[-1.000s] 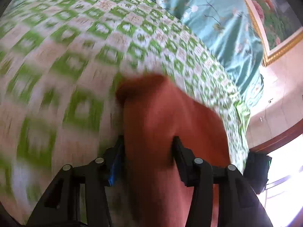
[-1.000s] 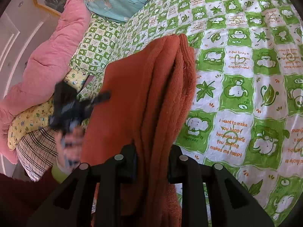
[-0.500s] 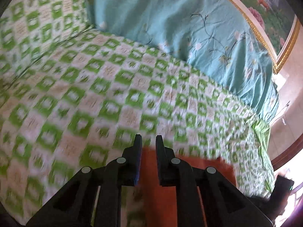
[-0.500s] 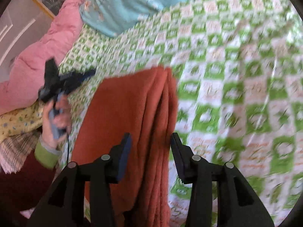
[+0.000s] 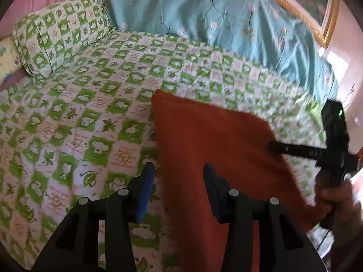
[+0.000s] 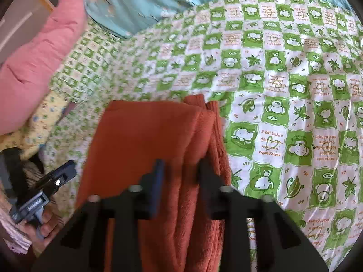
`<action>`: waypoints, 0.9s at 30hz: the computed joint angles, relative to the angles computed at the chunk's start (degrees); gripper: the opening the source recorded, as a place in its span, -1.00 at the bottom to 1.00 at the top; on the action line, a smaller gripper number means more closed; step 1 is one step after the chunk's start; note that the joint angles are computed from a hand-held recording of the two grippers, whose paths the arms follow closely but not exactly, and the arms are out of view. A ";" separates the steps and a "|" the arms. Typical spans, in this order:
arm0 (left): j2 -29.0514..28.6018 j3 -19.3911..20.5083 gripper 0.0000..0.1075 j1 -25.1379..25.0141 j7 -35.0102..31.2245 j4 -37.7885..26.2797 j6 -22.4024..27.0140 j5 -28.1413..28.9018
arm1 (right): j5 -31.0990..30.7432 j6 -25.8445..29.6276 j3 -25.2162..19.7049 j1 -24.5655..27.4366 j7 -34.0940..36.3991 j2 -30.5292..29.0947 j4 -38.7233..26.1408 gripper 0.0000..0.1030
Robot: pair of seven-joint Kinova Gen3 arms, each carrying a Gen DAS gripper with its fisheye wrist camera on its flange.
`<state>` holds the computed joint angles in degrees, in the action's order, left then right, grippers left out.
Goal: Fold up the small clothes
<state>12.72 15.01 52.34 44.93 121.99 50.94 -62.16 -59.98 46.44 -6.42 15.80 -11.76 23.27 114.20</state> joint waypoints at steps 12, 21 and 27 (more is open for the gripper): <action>3.27 -2.02 -0.11 0.24 -7.06 -3.12 -6.51 6.41 | 0.49 0.68 4.31 -1.54 -0.77 0.24 -2.10 -0.80; 3.99 -3.84 -0.09 2.33 -9.08 -3.86 -8.20 9.77 | -1.24 -5.28 -0.27 2.36 -0.10 1.43 1.20 -0.80; 4.94 -3.98 -0.06 4.60 -9.11 -4.89 -5.34 10.02 | 0.47 -3.48 -0.05 3.06 -3.85 1.15 0.73 -0.58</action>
<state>17.65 11.03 56.94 35.82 117.09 45.60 -52.15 -59.51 42.95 -6.47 18.86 -15.62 24.42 114.93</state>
